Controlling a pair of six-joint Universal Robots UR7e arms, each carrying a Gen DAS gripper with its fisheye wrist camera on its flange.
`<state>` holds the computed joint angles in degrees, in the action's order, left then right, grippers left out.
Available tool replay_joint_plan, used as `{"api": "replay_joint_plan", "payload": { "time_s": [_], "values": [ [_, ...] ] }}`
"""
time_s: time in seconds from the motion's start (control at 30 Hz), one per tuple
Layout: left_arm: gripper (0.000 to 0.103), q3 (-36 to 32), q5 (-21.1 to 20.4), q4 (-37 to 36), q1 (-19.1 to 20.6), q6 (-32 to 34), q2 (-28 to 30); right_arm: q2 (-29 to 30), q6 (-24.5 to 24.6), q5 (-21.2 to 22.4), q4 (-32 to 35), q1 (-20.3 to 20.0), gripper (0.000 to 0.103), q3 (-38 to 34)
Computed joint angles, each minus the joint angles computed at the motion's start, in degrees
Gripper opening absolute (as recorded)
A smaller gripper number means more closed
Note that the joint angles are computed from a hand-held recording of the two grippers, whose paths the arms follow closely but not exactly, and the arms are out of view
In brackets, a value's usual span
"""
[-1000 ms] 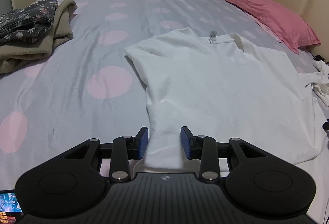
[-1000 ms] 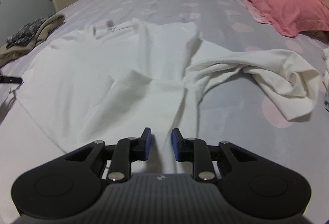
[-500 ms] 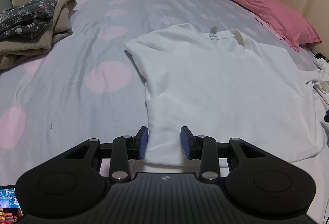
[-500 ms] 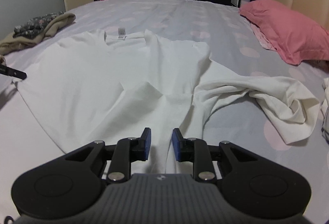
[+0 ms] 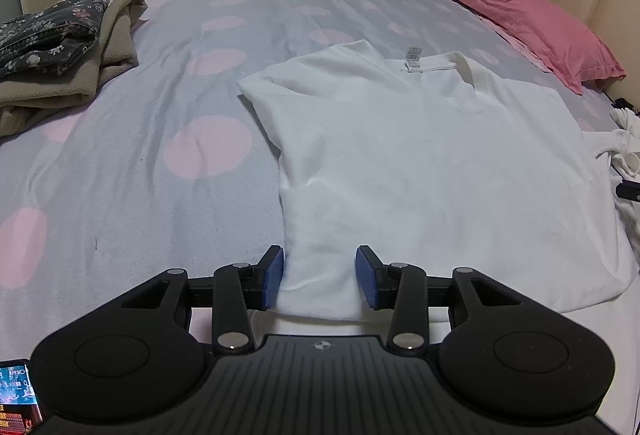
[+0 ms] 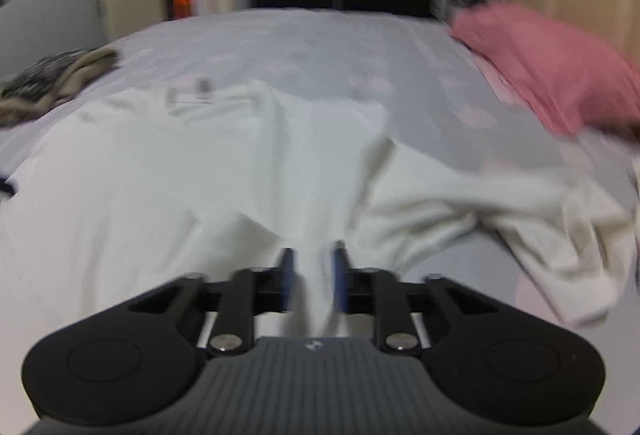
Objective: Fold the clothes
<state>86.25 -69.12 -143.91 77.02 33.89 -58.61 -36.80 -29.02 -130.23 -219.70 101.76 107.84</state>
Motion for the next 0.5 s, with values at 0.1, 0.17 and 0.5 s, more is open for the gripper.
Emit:
{"api": "replay_joint_plan", "payload": {
  "time_s": [0.1, 0.17, 0.5],
  "values": [
    [0.038, 0.10, 0.06, -0.07, -0.04, -0.17, -0.04, 0.25, -0.67, 0.20, 1.28, 0.63, 0.011, 0.01],
    [0.038, 0.25, 0.09, -0.10, -0.09, -0.12, -0.15, 0.67, -1.03, -0.63, 1.53, 1.00, 0.011, -0.27],
    [0.039, 0.26, 0.02, -0.14, -0.02, 0.02, -0.13, -1.66, 5.29, 1.56, -0.82, -0.89, 0.003, 2.83]
  ]
}}
